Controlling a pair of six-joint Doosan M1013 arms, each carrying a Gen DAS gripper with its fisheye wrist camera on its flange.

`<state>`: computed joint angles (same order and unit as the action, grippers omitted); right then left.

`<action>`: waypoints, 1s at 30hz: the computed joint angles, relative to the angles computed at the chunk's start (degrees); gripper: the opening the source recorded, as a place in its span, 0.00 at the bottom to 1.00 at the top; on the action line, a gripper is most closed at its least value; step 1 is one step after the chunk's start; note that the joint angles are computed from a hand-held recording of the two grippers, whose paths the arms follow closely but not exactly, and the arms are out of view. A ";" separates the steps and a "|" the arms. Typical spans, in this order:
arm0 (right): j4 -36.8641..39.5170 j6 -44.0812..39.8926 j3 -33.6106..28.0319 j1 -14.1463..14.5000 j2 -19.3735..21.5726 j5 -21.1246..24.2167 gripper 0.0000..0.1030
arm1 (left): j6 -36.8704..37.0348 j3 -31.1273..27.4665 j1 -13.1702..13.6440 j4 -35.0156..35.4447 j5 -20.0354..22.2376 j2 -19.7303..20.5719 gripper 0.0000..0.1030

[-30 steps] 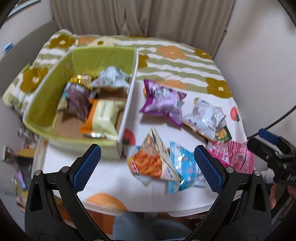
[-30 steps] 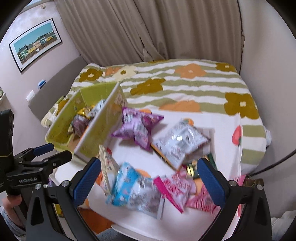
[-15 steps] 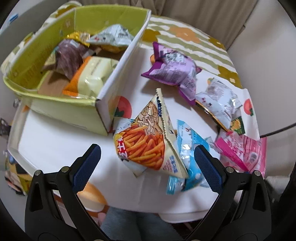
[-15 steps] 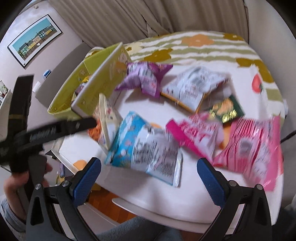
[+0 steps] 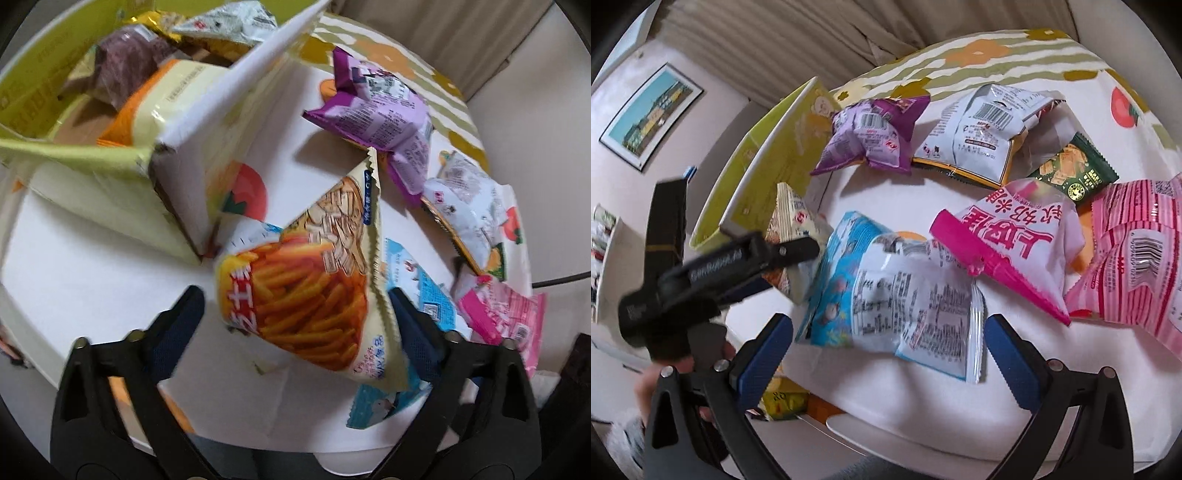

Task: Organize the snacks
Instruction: 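Grasp the orange stick-snack bag with the left gripper while the right grasps the blue-white bag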

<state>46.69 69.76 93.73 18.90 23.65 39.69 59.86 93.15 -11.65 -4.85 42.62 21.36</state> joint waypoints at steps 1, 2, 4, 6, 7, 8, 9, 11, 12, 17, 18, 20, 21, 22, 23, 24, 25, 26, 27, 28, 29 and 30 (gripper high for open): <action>0.44 0.29 -0.10 -0.08 0.20 0.05 1.00 | 0.40 -0.03 0.02 -0.08 0.27 0.06 0.82; 1.06 0.64 -0.22 -0.18 0.50 0.15 1.00 | 0.61 0.03 -0.08 0.44 0.31 0.05 0.81; 1.65 1.45 -0.43 -0.26 0.89 0.15 1.00 | 2.02 0.10 -0.24 0.86 0.41 -0.04 0.74; 1.90 3.14 -0.73 -0.35 1.40 0.18 1.00 | 3.30 0.28 -0.34 0.98 0.52 -0.24 0.72; 2.24 3.78 -0.72 -0.39 1.56 0.10 1.00 | 3.76 0.37 -0.38 1.02 0.59 -0.34 0.70; 2.80 4.34 -0.76 -0.45 1.83 0.05 1.00 | 3.86 0.40 -0.58 1.28 0.74 -0.43 0.69; 2.89 4.87 -0.73 -0.50 1.94 -0.01 1.00 | 4.30 0.55 -0.68 1.34 0.79 -0.59 0.68; 2.18 6.23 -0.79 -0.45 2.14 -0.19 1.00 | 5.22 0.95 -0.83 1.10 0.85 -1.12 0.66; 2.01 6.38 -0.88 -0.45 2.26 -0.15 1.00 | 5.39 0.82 -1.01 1.42 1.17 -1.13 0.66; 0.91 7.46 -1.35 -0.36 2.88 0.05 1.00 | 5.63 1.31 -2.13 4.43 2.90 -1.90 0.66; 1.20 7.38 -1.36 -0.38 2.99 0.07 1.00 | 5.55 1.46 -2.36 5.05 3.12 -2.04 0.66; 1.16 7.43 -1.53 -0.37 3.26 0.34 1.00 | 5.40 1.62 -2.82 6.23 3.38 -2.16 0.66; 1.28 6.90 -1.48 -0.35 3.23 0.11 1.00 | 5.41 1.81 -2.99 6.91 3.48 -2.32 0.66; 0.88 6.88 -1.63 -0.27 3.33 0.23 1.00 | 5.38 1.92 -3.16 7.56 3.55 -2.40 0.66; 0.43 6.77 -1.84 -0.16 3.45 0.21 1.00 | 5.32 1.94 -3.30 7.99 3.55 -2.38 0.66; 0.17 6.70 -1.98 -0.11 3.55 0.23 1.00 | 5.33 1.97 -3.39 8.33 3.54 -2.38 0.66; -0.25 6.77 -2.18 -0.03 3.65 0.26 1.00 | 5.31 2.01 -3.44 8.46 3.52 -2.39 0.66; -1.07 6.98 -2.61 0.11 3.90 0.35 1.00 | 5.29 1.96 -3.47 8.53 3.52 -2.34 0.66; -1.63 7.06 -2.81 0.20 3.99 0.48 1.00 | 5.28 1.97 -3.48 8.60 3.49 -2.34 0.66; -2.12 7.14 -3.00 0.28 4.08 0.63 1.00 | 5.35 2.04 -3.46 8.72 3.48 -2.37 0.65; -2.92 7.32 -3.24 0.41 4.17 0.85 1.00 | 5.31 2.04 -3.53 8.96 3.42 -2.32 0.65; -2.57 6.84 -3.29 0.40 4.24 1.09 1.00 | 5.27 2.06 -3.58 9.12 3.35 -2.32 0.65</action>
<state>44.12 76.60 90.44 19.30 27.90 40.77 65.14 95.21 -15.23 4.27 45.98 19.04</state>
